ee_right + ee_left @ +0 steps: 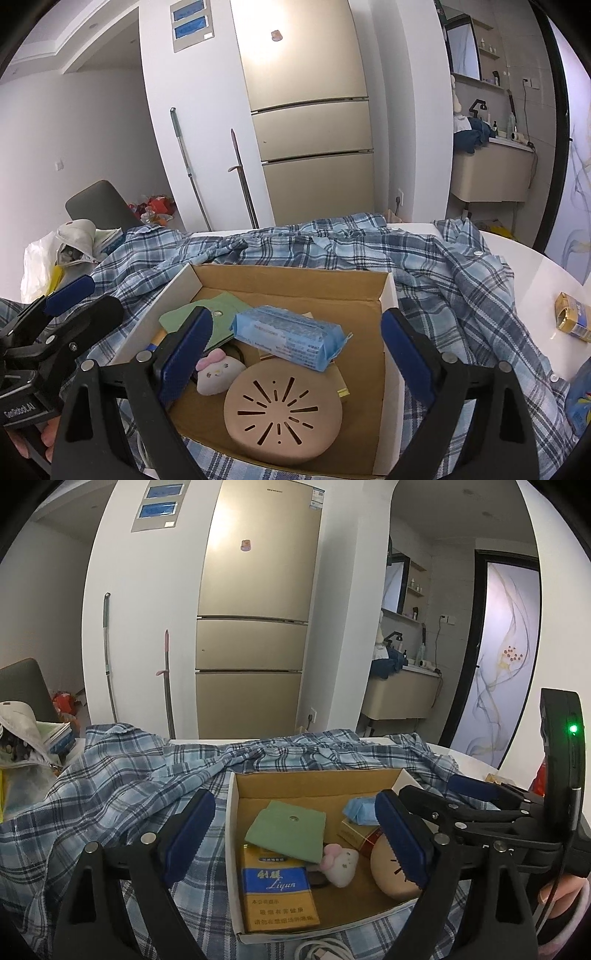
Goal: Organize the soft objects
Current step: 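Raise both open tools up away from the tray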
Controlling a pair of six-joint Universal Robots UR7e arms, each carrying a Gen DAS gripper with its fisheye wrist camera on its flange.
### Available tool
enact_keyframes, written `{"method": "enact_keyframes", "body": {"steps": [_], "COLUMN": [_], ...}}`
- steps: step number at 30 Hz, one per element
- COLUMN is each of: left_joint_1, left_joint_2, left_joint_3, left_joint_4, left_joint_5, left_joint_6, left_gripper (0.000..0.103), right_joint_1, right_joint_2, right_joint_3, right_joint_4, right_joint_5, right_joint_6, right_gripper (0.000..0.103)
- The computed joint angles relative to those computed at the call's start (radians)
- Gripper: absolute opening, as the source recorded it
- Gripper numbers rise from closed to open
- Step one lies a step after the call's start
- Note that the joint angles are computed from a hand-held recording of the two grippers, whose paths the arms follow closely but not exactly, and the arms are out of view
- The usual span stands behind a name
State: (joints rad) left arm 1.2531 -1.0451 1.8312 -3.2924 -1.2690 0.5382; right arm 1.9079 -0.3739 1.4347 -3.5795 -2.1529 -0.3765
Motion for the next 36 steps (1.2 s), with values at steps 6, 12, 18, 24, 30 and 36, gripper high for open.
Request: {"method": "enact_keyframes", "body": {"steps": [6, 12, 18, 24, 30, 36], "left_joint_1": [-0.009, -0.032, -0.048, -0.076, -0.134, -0.181], "left_joint_2": [-0.001, -0.018, -0.049, -0.093, -0.173, -0.26], "left_joint_3": [0.011, 0.033, 0.055, 0.083, 0.12, 0.251], "left_joint_4": [-0.018, -0.065, -0.065, -0.121, -0.112, -0.241], "left_joint_5": [0.011, 0.024, 0.025, 0.024, 0.059, 0.102], "left_joint_6": [0.024, 0.05, 0.013, 0.002, 0.008, 0.042], "left_gripper": [0.09, 0.09, 0.09, 0.09, 0.09, 0.103], "right_joint_1": [0.0, 0.003, 0.017, 0.046, 0.101, 0.14], "right_joint_2": [-0.003, 0.002, 0.008, -0.023, -0.069, -0.092], "right_joint_3": [0.004, 0.001, 0.0, 0.017, 0.041, 0.105], "right_joint_4": [-0.006, -0.013, -0.057, -0.082, -0.116, -0.204], "right_joint_5": [0.003, 0.002, -0.006, -0.003, -0.023, -0.018], "right_joint_6": [0.001, -0.011, -0.053, -0.04, -0.096, -0.133], "right_gripper": [0.092, 0.092, 0.092, 0.092, 0.092, 0.097]}}
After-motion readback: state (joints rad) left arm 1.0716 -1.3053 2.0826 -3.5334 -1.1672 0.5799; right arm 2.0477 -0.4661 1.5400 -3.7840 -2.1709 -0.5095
